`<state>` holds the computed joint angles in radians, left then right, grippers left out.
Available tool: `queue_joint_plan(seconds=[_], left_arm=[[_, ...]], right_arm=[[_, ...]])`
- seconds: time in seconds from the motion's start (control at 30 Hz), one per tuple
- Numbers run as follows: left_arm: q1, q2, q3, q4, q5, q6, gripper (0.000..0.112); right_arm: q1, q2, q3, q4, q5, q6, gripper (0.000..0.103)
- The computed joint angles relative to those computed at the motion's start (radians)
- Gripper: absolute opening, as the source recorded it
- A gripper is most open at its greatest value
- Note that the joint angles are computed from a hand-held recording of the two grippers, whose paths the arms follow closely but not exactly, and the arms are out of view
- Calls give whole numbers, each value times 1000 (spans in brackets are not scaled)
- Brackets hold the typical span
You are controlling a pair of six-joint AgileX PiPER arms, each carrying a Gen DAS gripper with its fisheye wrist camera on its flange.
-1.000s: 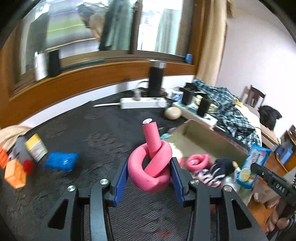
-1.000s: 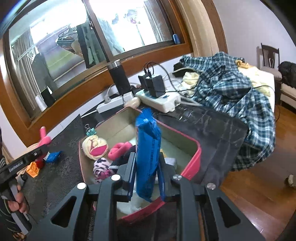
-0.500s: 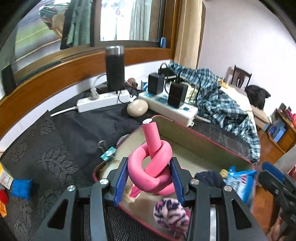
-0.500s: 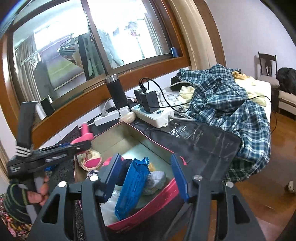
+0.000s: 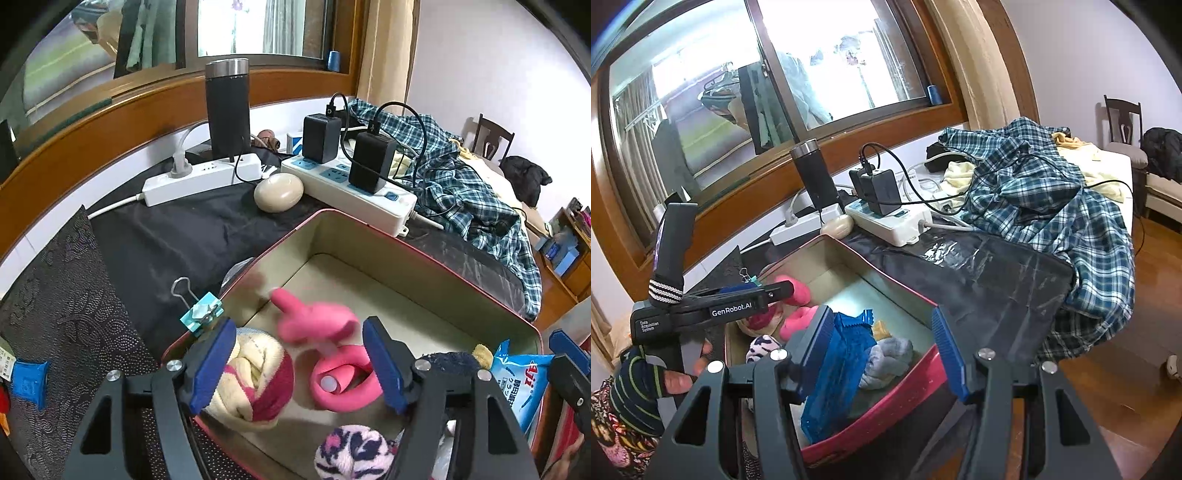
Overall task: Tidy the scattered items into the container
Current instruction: 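Carry the pink knot and biscuit pack to the box and open both tools, then move both tools back over the table toward the orange cube and blue package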
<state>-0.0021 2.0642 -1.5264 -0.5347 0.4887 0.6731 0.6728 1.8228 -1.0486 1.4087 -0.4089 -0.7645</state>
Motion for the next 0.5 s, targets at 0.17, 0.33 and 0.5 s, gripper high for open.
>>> queue_joint_plan(seconds=[0.17,0.33,0.5], left_arm=[[24,-20,25,-93,-5,78,73],[41,-60,66,-103,-10,105,73],[80,-110,123,-186,-12,183,73]], right_arm=[[7,-7,3,-7,-15,20,60],[31,-27,16,-38,-34,72,62],[61,-40,18,-27,-53,67,65]])
